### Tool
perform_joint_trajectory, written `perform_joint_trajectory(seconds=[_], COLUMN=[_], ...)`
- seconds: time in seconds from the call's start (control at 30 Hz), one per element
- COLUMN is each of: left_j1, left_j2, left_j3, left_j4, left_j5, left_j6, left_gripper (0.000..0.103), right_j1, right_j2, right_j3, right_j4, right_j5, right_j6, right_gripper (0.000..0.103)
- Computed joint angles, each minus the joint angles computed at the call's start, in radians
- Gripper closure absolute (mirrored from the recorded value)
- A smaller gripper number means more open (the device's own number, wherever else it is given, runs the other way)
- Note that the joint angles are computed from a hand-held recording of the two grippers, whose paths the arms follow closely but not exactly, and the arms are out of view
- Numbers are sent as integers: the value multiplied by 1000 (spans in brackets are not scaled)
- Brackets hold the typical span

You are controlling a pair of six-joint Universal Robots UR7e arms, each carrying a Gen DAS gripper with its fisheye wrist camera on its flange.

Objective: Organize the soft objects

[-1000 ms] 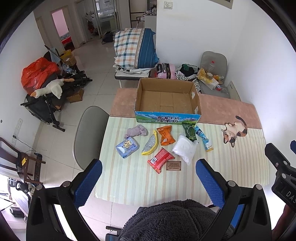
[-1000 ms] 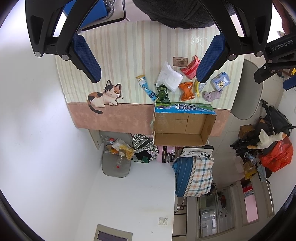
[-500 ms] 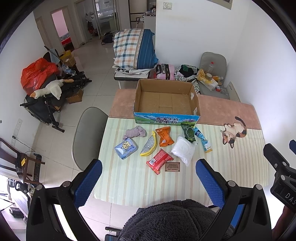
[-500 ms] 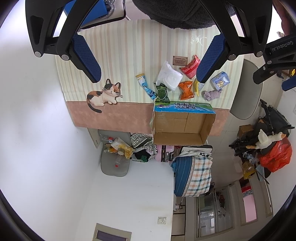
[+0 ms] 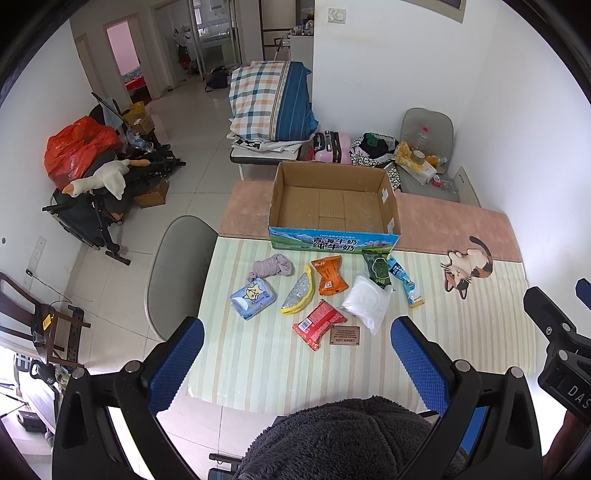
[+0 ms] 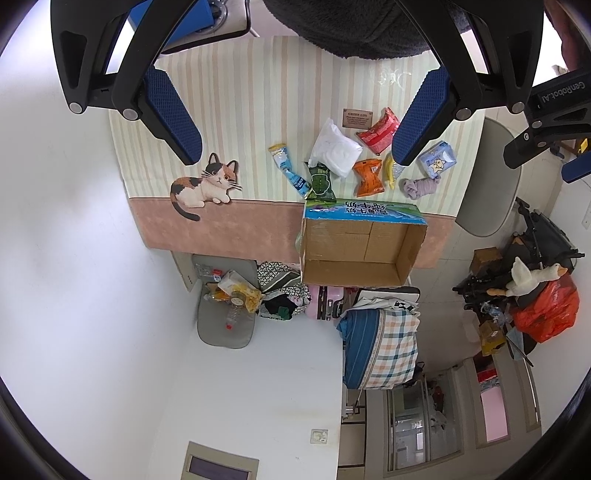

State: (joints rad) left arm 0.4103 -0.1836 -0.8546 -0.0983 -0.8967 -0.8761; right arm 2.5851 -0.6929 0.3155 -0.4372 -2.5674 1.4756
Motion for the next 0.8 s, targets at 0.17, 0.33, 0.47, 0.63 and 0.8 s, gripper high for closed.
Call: perform_joint_trajectory(seconds=[0.17,0.33,0.47,0.63,0.8], left_j1=[-1,-1,0,4,26], left_j2=[0,-1,-1,-3,12], left_j3=[-3,-2,-2,4,-13], left_j4=[2,2,2,3,1], left_j5=[0,0,1,-9,-12], left_j6=[-1,0,0,5,8], left_gripper=[0,0,0,0,0], right_j1=[2,2,4,0,-16], right_j2=[-1,-20,-27,-46,-93], right_j3=[8,48,66,105,199], right_j4=[-8,-41,-61,-97,-175], right_j5=[-4,0,1,6,23], right_j6=[-3,-16,-27,-37,-51], right_gripper=[0,0,0,0,0])
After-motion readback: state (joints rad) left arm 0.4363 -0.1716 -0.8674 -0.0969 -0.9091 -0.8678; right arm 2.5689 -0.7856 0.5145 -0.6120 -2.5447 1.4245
